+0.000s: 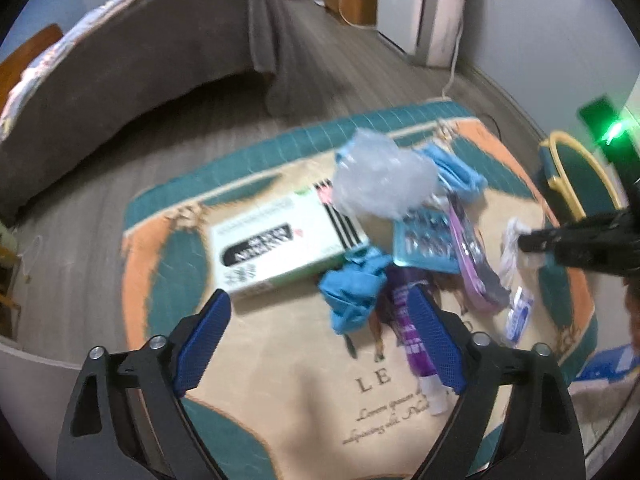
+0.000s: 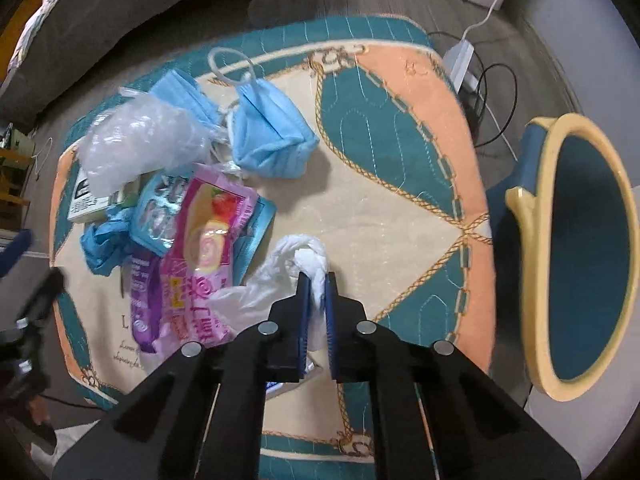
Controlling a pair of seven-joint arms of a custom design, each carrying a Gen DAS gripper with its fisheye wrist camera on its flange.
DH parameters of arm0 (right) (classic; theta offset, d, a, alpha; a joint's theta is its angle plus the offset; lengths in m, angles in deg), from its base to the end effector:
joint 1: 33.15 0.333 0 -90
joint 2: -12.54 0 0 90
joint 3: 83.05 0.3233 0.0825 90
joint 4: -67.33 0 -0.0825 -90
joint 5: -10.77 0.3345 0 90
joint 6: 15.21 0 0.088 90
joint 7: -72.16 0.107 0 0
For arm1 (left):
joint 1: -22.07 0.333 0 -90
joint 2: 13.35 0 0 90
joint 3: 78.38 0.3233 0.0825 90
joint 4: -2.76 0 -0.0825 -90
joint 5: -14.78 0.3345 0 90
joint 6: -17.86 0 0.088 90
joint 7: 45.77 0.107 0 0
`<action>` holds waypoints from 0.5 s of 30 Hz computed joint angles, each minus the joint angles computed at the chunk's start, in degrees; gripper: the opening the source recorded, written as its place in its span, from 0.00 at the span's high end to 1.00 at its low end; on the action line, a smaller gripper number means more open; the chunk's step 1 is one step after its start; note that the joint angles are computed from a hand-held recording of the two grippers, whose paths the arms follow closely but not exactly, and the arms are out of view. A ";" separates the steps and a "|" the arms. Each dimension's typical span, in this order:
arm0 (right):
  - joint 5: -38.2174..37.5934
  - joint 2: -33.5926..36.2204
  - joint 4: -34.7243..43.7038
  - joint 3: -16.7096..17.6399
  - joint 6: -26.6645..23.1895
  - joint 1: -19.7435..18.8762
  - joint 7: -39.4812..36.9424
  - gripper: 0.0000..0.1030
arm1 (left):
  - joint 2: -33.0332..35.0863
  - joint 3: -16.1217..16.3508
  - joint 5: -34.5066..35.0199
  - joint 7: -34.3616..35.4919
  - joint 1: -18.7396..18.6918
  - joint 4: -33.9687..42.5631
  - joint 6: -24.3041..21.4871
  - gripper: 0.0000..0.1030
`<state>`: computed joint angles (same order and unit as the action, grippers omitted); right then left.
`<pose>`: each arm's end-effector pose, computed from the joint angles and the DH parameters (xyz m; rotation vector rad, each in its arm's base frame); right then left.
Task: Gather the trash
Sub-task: 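Grasp the blue glove with the left gripper while the right holds the white bag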
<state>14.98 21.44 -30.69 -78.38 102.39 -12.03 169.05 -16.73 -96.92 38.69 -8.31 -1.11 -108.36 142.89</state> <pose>0.5235 0.2539 0.5329 -2.3652 1.7446 -0.0278 0.3988 -0.3408 0.5629 -1.9251 1.9330 -0.4268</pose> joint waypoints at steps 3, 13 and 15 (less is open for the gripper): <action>0.75 -1.49 -0.66 0.20 0.95 -0.09 -1.04 0.93 | 1.79 0.09 -1.23 2.19 -0.18 0.65 -0.48 0.29; -2.61 -3.14 -0.87 0.21 2.12 -0.19 -0.57 0.93 | 5.65 0.74 -4.37 4.59 -0.46 2.62 -1.42 0.54; -2.05 -3.17 -0.80 0.04 2.26 -0.59 -0.95 0.93 | 5.97 0.82 -5.21 5.64 -0.44 2.69 -1.31 0.66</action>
